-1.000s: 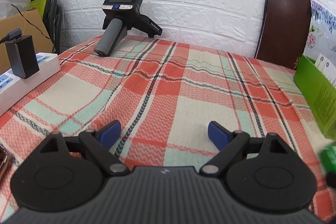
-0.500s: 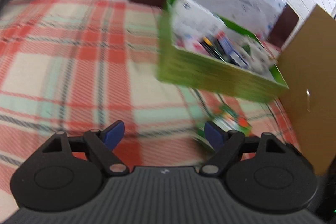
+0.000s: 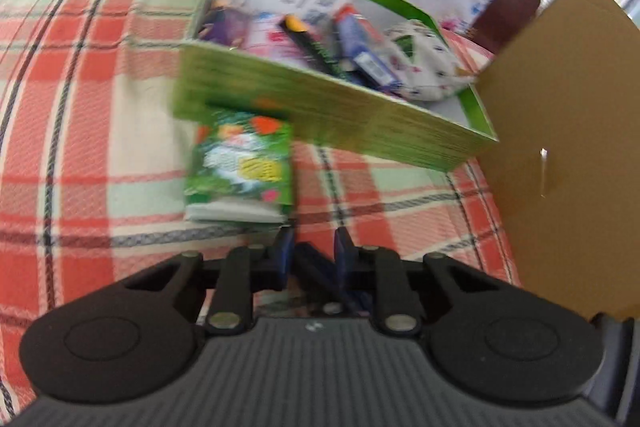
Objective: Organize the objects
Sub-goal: 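Hold the small green box in the right gripper while the left gripper grasps it, then lower the small green box into the green box and open the left gripper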
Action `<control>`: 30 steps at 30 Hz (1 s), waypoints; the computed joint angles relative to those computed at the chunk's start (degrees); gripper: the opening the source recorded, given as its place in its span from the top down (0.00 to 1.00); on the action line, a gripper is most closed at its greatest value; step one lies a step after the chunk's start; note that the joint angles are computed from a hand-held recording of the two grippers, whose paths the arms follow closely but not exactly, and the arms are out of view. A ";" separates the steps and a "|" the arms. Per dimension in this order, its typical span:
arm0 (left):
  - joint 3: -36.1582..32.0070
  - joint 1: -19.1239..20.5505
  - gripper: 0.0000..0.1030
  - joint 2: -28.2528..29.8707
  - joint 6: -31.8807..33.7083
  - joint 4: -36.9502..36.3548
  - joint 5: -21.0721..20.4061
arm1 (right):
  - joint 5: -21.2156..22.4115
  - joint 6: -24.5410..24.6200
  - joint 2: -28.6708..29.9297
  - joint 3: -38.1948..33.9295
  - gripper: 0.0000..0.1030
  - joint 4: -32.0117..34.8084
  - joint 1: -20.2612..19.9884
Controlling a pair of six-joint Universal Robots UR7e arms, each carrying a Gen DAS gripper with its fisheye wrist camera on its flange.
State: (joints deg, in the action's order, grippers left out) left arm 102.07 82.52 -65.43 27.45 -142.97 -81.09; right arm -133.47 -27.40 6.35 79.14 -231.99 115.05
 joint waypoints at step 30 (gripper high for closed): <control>0.72 -1.91 0.65 -2.14 10.70 -11.83 -5.73 | 4.96 -9.74 0.57 -3.61 0.49 -14.50 0.85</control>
State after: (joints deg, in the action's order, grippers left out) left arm 102.79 80.60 -67.57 38.15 -154.80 -86.82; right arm -128.51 -37.14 6.91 75.53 -246.49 115.90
